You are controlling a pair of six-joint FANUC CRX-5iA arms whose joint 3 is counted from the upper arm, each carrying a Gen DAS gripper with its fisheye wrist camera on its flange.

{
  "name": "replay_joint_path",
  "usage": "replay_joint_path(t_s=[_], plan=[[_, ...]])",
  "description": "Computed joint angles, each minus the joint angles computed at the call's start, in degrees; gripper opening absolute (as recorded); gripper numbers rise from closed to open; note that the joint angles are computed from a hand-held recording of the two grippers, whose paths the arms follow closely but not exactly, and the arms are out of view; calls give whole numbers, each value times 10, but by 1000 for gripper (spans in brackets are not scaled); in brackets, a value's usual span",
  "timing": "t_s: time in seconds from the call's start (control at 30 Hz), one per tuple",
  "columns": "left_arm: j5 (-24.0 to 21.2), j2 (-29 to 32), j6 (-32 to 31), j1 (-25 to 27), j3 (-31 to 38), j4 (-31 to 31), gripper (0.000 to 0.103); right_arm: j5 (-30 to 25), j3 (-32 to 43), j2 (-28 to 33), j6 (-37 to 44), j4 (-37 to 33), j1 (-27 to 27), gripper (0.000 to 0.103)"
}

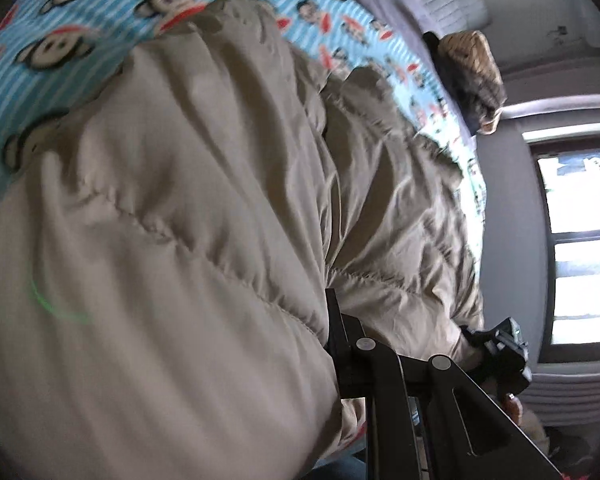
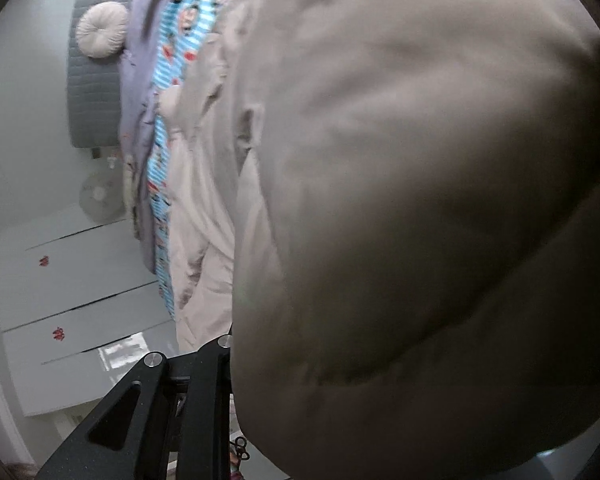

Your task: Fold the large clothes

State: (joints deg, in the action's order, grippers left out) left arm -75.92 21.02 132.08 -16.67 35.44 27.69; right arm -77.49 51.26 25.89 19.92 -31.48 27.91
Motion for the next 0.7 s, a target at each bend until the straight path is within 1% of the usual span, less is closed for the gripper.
replay_joint_path(t_s=[0.03,0.07,0.1,0.13,0.17,0.2,0.23,0.27,0.33,0.37,0.4,0.43,0.47,0.5,0.57,0.6,0.63,0.7], plan=[[-12,0,9,-6,8,-18,22,3,-9,-4,-1,0,1,26],[-27,6,19,-10,22,-34,27,7,-17,-5,-1,-5,-1,28],[-60,20,44,-18,58,-61,29,0,-8,2,0,-14,-8,28],[-76,23,59,-23,75,-77,32,-7,-5,6,0,-23,-15,30],[-85,23,66,-25,80,-86,32,-21,7,10,3,-33,-23,34],[-111,32,78,-29,109,-101,32,-40,20,15,7,-37,-25,37],[-132,39,89,-33,134,-113,32,-71,57,35,9,-42,-29,42],[-147,39,96,-35,146,-124,32,-93,79,45,15,-48,-32,47],[-187,46,108,-43,191,-151,32,-130,121,64,17,-49,-32,51],[-201,46,110,-47,204,-161,32,-140,130,67,21,-50,-33,52],[-234,56,111,-53,240,-181,32,-149,138,68,22,-47,-33,52],[-261,62,110,-57,265,-195,32,-147,126,61,27,-43,-32,52],[-297,82,108,-59,313,-208,32,-142,109,52,32,-39,-31,52],[-322,87,106,-64,343,-226,32,-142,103,49,35,-36,-31,52],[-350,84,102,-69,367,-253,32,-150,134,65,26,-27,-22,52],[-377,90,96,-76,402,-282,32,-157,139,65,28,-25,-20,52],[-389,87,88,-82,413,-306,32,-164,138,58,28,-24,-15,52],[-398,80,78,-86,421,-330,32,-192,172,71,35,-27,-15,52]])
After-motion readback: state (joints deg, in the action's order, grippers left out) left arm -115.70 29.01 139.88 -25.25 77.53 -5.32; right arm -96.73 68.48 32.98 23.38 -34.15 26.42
